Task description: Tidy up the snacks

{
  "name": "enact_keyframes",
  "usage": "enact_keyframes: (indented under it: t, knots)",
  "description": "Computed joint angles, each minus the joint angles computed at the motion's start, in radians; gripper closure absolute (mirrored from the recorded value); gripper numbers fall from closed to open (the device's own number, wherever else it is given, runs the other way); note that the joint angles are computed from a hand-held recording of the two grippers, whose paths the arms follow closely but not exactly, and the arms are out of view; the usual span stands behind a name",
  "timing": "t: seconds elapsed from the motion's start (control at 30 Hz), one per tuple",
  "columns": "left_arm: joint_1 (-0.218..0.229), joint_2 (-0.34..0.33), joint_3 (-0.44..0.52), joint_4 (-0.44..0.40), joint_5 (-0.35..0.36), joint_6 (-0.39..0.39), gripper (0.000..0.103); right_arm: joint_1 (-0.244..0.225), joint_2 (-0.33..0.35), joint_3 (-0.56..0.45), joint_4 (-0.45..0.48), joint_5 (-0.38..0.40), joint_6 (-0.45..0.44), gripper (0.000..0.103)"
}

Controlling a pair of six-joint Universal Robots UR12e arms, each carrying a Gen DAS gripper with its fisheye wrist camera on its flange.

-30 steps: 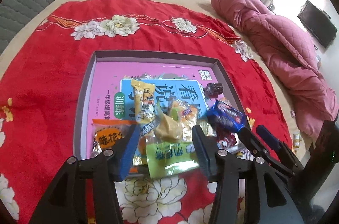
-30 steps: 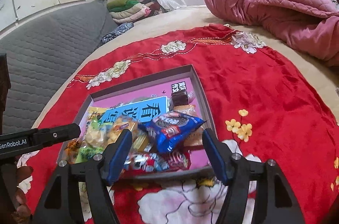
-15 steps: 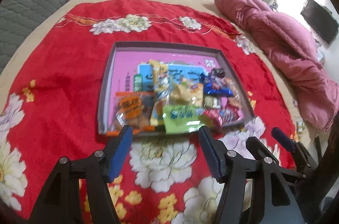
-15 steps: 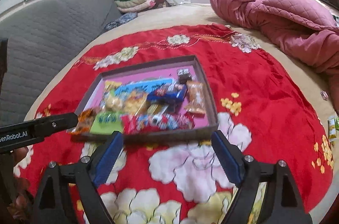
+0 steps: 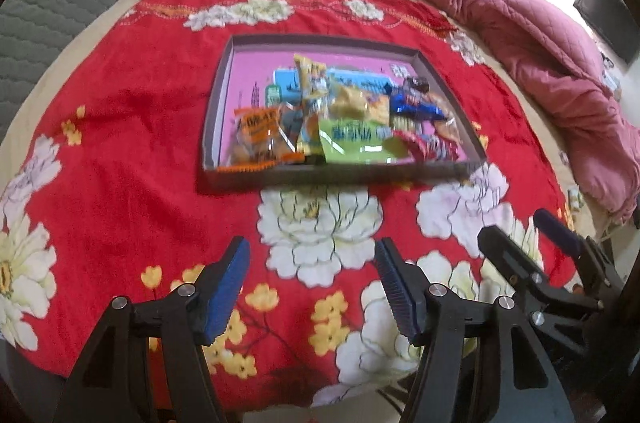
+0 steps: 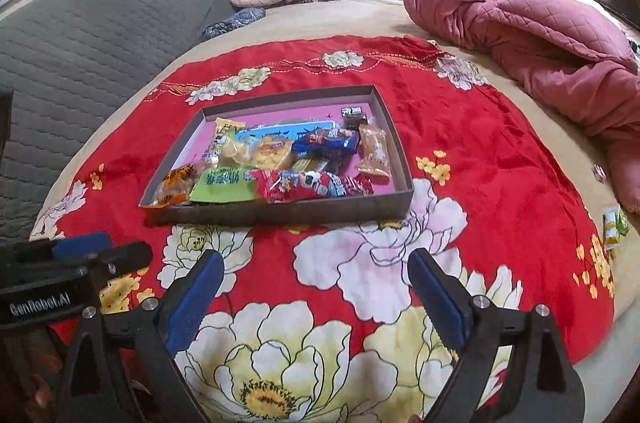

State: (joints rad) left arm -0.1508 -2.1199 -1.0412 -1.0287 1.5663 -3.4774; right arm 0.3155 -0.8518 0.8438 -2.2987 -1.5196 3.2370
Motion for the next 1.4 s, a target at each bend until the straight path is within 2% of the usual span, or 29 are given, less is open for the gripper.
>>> enact_keyframes:
  t: [0.5,1.4]
  knots:
    - [0.002,0.008,-0.01,-0.03,0.01,-0.02,0.037,0.002,-0.008,0.011,0.021,-0.002,0.004,0.009]
    - [-0.001,0.009,-0.008,-0.045,0.029,-0.011,0.037,0.004,-0.004,0.006,0.039,-0.003,-0.003,0.009]
